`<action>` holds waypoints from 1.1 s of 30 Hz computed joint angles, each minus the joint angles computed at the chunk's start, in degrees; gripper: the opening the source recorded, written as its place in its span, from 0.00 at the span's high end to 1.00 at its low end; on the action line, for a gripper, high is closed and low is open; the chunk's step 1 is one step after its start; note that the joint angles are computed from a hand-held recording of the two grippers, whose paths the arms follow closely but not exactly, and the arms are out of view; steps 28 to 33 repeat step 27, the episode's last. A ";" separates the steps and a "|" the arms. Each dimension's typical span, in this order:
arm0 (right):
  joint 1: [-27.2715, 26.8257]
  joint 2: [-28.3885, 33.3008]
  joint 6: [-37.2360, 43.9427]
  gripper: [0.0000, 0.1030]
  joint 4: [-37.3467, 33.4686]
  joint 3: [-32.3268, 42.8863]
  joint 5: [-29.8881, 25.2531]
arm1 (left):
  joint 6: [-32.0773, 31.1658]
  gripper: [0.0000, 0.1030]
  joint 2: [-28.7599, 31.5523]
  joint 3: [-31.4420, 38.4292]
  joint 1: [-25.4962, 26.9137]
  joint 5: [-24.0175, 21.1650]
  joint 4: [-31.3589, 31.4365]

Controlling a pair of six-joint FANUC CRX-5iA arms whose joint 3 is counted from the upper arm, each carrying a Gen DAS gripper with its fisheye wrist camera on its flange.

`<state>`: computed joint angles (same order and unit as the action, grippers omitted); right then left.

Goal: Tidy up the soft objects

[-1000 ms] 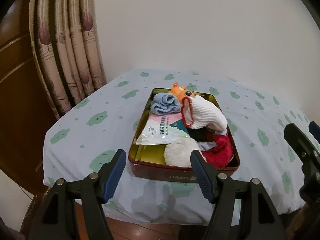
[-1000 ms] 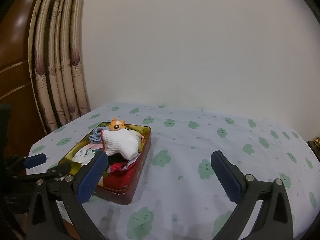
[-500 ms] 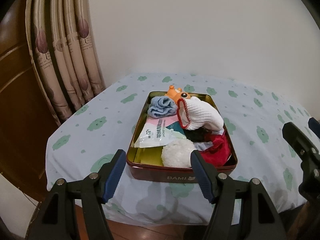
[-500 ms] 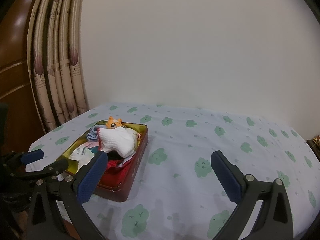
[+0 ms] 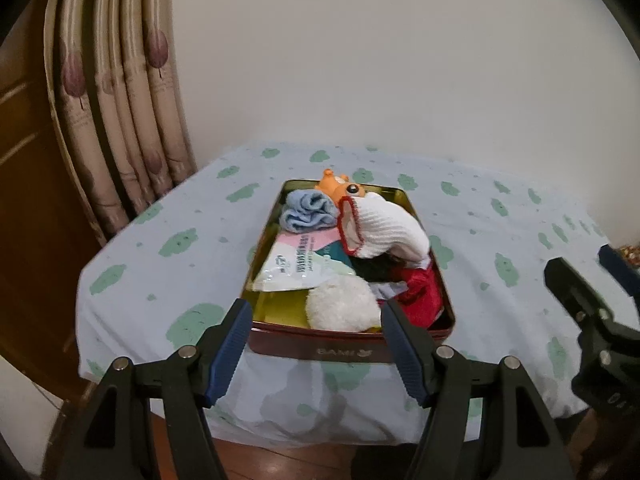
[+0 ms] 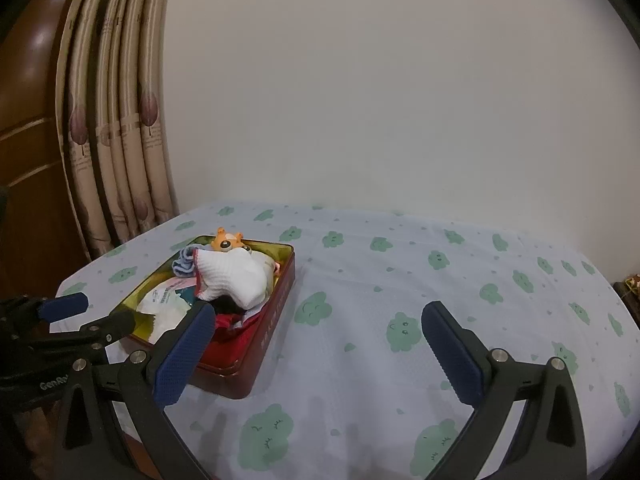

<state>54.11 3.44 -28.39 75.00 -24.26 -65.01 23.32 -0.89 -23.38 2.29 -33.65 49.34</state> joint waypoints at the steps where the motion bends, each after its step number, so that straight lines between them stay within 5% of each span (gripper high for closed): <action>1: 0.04 -0.02 -0.04 0.00 0.04 -0.08 -0.02 | -0.43 0.33 -0.09 -0.21 0.03 -0.04 0.70; 4: 0.02 -0.10 0.03 0.00 0.07 -0.22 0.03 | -2.37 0.21 -0.87 -1.45 -0.40 1.34 2.59; 7: 0.11 -0.13 0.10 0.00 -0.07 -0.20 0.03 | -3.03 0.21 -1.90 -2.49 -1.25 3.78 2.05; 11: 0.16 -0.53 0.47 0.01 -0.05 -0.75 0.17 | 4.99 0.21 -3.30 -2.03 -2.61 9.61 -9.56; 16: 0.14 -0.59 0.35 0.00 -0.19 -0.80 0.25 | 0.94 0.20 -3.36 -2.81 -2.40 7.75 -6.40; 24: -0.79 -2.05 0.53 0.00 -1.25 -2.14 1.41 | -2.42 0.20 -4.28 -5.58 -3.32 11.74 -1.87; 27: -2.27 -3.87 -0.15 0.00 -3.38 -4.06 1.66 | 0.92 0.20 -3.45 -3.39 -1.84 7.17 -4.34; 33: -2.27 -3.87 -0.15 0.00 -3.38 -4.06 1.66 | 0.92 0.20 -3.45 -3.39 -1.84 7.17 -4.34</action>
